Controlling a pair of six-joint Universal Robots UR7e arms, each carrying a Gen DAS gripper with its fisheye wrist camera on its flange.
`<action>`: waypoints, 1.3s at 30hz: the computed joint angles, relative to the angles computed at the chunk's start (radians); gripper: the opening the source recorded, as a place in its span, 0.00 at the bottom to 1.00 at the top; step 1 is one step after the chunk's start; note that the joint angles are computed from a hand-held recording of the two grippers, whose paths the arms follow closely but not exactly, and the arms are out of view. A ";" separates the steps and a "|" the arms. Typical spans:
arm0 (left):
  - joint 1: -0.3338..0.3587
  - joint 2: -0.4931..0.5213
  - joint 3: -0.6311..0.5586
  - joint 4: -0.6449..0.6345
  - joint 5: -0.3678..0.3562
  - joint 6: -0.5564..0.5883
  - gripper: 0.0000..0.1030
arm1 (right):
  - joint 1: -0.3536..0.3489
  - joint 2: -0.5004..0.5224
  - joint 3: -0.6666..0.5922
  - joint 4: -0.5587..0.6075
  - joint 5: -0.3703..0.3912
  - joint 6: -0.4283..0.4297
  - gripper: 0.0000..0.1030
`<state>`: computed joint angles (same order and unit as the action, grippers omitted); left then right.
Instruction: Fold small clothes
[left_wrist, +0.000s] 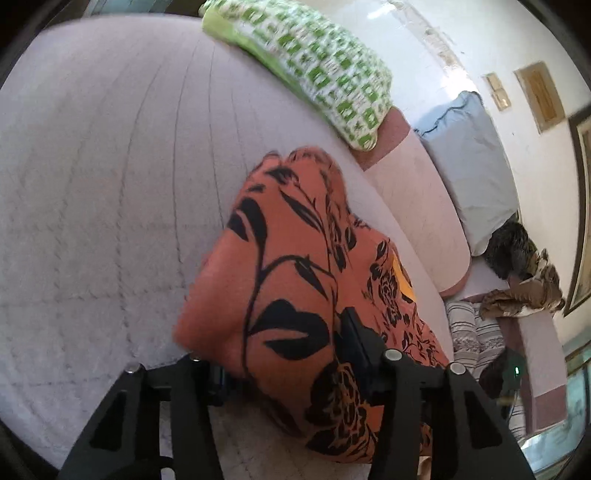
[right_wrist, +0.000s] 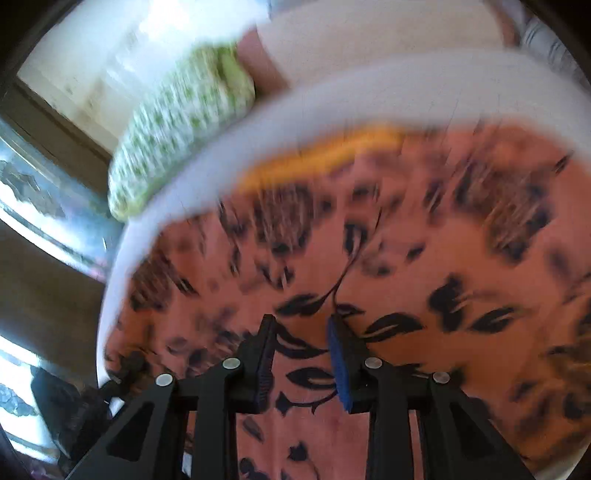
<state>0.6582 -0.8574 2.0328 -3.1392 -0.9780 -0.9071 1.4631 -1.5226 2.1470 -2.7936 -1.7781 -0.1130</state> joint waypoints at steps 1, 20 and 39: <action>-0.003 0.002 -0.004 0.000 0.009 0.006 0.49 | 0.003 -0.004 0.012 -0.023 -0.002 -0.020 0.31; -0.151 0.058 -0.099 0.097 0.243 0.221 0.26 | -0.505 -0.290 -0.036 0.199 0.492 0.096 0.28; -0.284 0.451 -0.660 0.538 0.011 0.530 0.41 | -0.737 -0.468 -0.033 0.375 0.910 -0.034 0.32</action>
<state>0.3739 -0.4061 1.3729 -2.6011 -0.9667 -0.3774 0.7263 -1.9908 2.1137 -2.4191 -0.8678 -0.1472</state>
